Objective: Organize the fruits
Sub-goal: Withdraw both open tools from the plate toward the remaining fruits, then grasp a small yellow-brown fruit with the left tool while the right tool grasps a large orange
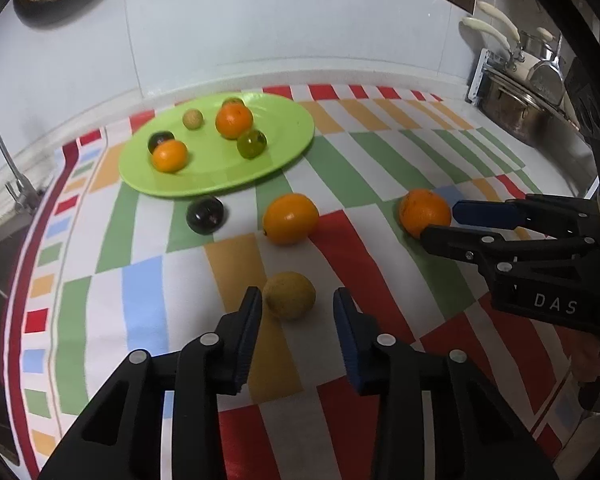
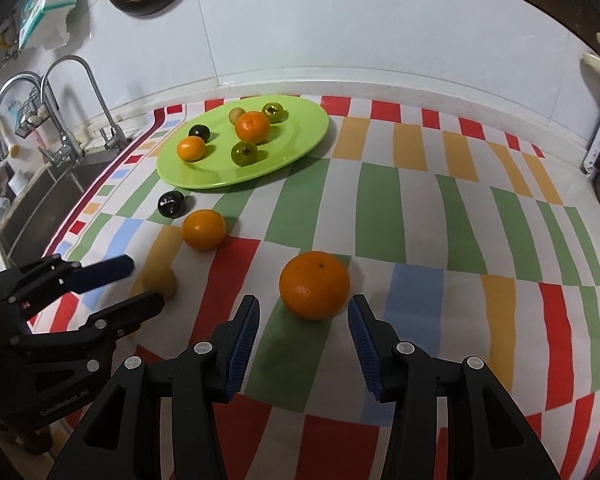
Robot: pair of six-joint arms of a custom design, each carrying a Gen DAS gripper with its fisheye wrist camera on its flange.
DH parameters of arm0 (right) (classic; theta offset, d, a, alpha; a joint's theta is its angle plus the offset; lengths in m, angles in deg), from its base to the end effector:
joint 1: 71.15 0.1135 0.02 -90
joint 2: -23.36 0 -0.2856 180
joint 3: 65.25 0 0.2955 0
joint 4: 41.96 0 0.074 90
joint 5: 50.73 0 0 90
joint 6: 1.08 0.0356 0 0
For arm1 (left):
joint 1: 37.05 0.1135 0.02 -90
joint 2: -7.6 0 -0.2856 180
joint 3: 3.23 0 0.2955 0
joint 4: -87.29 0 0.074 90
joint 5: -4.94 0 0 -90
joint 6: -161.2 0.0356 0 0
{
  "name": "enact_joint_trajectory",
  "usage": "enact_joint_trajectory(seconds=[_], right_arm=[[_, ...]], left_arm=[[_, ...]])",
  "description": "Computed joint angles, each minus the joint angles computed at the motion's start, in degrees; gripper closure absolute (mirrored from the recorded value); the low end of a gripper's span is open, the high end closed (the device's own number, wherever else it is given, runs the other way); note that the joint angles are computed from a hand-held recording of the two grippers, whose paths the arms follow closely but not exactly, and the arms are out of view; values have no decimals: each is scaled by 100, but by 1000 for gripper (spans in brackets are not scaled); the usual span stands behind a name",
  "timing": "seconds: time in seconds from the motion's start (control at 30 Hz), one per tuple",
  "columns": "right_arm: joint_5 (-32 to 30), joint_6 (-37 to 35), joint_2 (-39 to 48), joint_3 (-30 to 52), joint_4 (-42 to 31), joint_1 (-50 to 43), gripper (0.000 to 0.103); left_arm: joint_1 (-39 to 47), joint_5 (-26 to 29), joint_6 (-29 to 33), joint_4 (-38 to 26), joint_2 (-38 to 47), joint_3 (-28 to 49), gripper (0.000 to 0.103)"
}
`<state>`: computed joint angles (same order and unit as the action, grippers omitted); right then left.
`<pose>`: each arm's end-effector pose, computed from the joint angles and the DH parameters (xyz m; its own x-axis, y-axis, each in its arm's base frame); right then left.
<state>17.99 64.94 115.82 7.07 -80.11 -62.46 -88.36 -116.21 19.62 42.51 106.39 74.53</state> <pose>0.3599 0.0681 0.2059 -0.6345 -0.4801 -0.6057 -0.6427 0.7630 0.0685 0.2533 -0.2869 0.1944 -0.7739 -0.1063 -0.6243 -0.1140 0.9931 -0.0278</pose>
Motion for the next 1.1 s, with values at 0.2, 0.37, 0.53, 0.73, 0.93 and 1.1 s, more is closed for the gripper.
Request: enact_joint_trajectory(seconds=[0.2, 0.37, 0.53, 0.73, 0.93, 1.1], right_arm=[[-8, 41, 251, 142, 20, 8, 56], [20, 106, 360, 200, 133, 47, 57], [76, 105, 312, 121, 292, 73, 60], [27, 190, -32, -106, 356, 84, 61], [-5, 344, -513, -355, 375, 142, 61], [59, 522, -866, -504, 384, 244, 61]], left_arm=[[61, 31, 71, 63, 53, 5, 75], [94, 66, 78, 131, 6, -48, 75], [66, -52, 45, 88, -74, -64, 75], [-29, -243, 64, 7, -302, -109, 75], [-113, -395, 151, -111, -559, -123, 75], [-142, -548, 301, -185, -829, -193, 75]])
